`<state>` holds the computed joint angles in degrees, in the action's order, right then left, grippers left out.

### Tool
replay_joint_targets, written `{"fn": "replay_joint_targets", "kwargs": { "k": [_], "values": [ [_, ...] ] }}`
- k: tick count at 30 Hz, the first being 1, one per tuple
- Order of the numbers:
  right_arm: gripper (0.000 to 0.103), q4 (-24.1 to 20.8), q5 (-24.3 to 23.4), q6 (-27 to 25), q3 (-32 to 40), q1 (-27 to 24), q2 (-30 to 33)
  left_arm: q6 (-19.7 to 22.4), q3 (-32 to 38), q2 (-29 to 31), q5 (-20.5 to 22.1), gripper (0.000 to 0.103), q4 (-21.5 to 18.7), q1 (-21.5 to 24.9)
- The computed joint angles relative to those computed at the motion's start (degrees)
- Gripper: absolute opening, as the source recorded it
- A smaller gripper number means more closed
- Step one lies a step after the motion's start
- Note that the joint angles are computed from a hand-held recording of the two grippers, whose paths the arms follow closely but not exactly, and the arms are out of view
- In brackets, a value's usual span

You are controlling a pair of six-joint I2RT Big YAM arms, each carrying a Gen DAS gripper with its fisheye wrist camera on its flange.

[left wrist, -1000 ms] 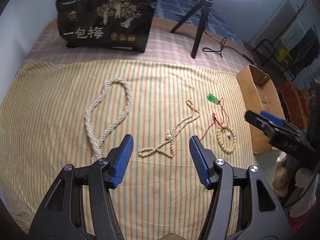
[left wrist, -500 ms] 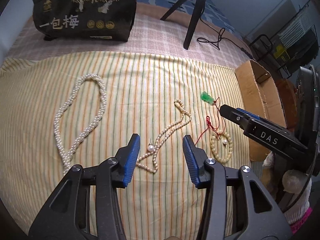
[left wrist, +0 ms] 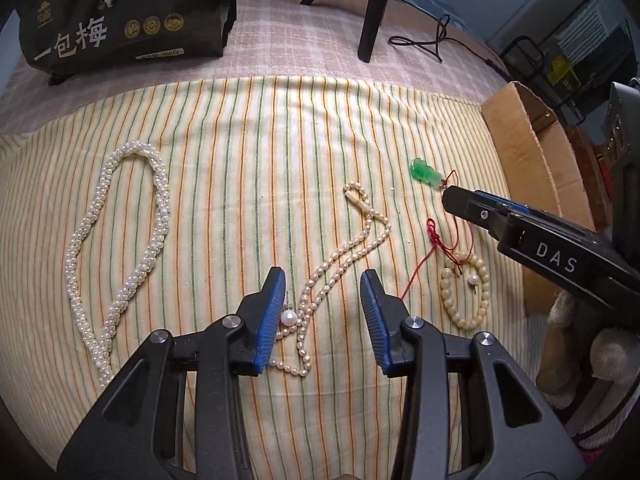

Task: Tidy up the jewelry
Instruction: 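Grasp the short pearl necklace with left gripper while right gripper grasps the jade pendant's red string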

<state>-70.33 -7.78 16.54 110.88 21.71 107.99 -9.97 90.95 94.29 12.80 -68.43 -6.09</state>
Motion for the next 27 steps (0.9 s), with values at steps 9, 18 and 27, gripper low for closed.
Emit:
{"fn": "replay_joint_targets", "kwargs": {
  "k": [9,18,27],
  "values": [
    [0.031,0.2,0.7,0.3,-0.5,0.3,0.9,0.5,0.7,2.0,-2.0,0.04,0.7,-1.4],
    [0.012,0.9,2.0,0.5,-0.7,0.4,1.1,1.7,0.4,2.6,-3.6,0.027,2.6,-1.9],
    [0.0,2.5,0.8,1.1,-2.3,0.0,0.0,1.7,-1.1,1.5,-3.1,0.005,3.8,-0.5]
  ]
}}
